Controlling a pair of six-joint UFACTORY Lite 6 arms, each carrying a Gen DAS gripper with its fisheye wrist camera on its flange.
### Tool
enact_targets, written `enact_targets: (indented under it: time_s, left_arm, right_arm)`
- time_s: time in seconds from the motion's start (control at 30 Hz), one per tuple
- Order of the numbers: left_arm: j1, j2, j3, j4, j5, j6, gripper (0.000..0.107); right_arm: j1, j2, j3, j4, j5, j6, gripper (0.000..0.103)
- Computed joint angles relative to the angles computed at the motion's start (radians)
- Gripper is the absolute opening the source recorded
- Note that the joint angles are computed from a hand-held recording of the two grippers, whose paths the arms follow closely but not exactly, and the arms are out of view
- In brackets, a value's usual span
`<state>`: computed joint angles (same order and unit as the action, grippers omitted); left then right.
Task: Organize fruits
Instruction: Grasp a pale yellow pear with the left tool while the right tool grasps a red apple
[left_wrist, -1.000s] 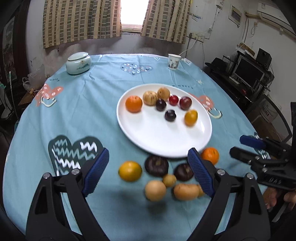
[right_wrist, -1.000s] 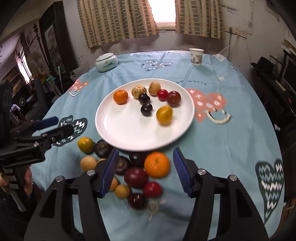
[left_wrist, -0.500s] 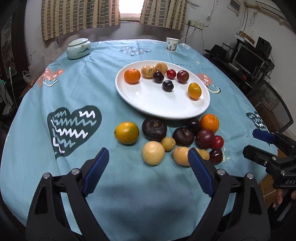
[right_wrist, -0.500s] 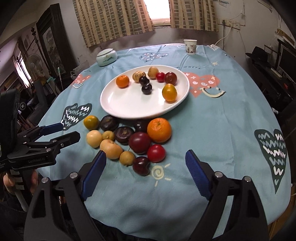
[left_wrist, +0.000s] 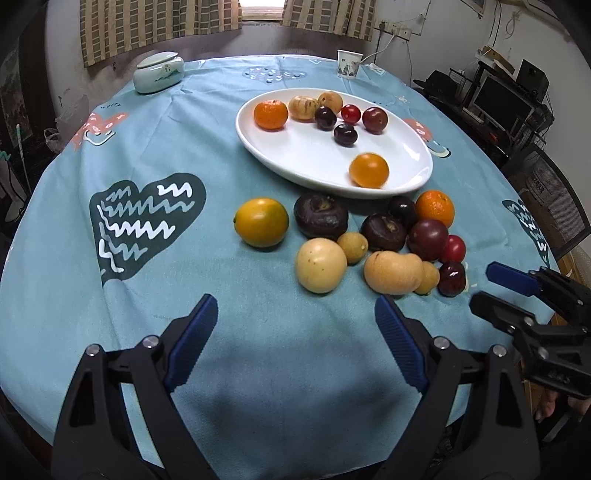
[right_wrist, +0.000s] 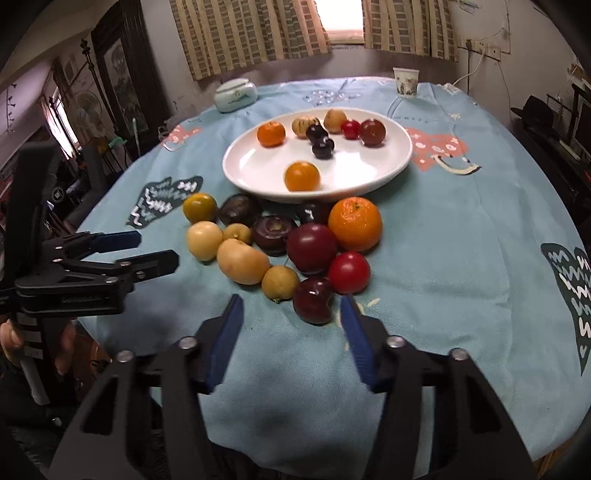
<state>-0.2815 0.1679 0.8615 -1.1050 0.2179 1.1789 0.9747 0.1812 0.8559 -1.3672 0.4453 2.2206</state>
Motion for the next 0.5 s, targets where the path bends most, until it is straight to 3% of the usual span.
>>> enact_targets:
  time_s: [0.03,0.1,0.17,0.33,0.5]
  left_arm:
    - [0.003,0.002,-0.002,-0.004,0.002,0.006,0.089]
    - [0.01,0.01,-0.003,-0.006,0.001,0.01,0.089]
    - [0.016,0.03,0.008,-0.017,0.004,0.024,0.089]
    - [0.007,0.124,0.063,-0.055,-0.028,0.041,0.089]
    - [-0.027,0.188,0.098,-0.312,-0.071,0.268,0.088]
  right_arm:
    - [-0.019,0.026,0.013,-0.007,-0.02,0.0,0.043]
    - [-0.049,0.089,0.045,-0.015,-0.039,-0.002,0.042]
    - [-0.065,0.169,0.095,0.028,-0.022,-0.054,0.029]
    - [-0.042,0.119,0.05,0.005,-0.016,0.001,0.029]
    - [-0.005,0.034,-0.027,0.065,0.035,-0.002,0.029]
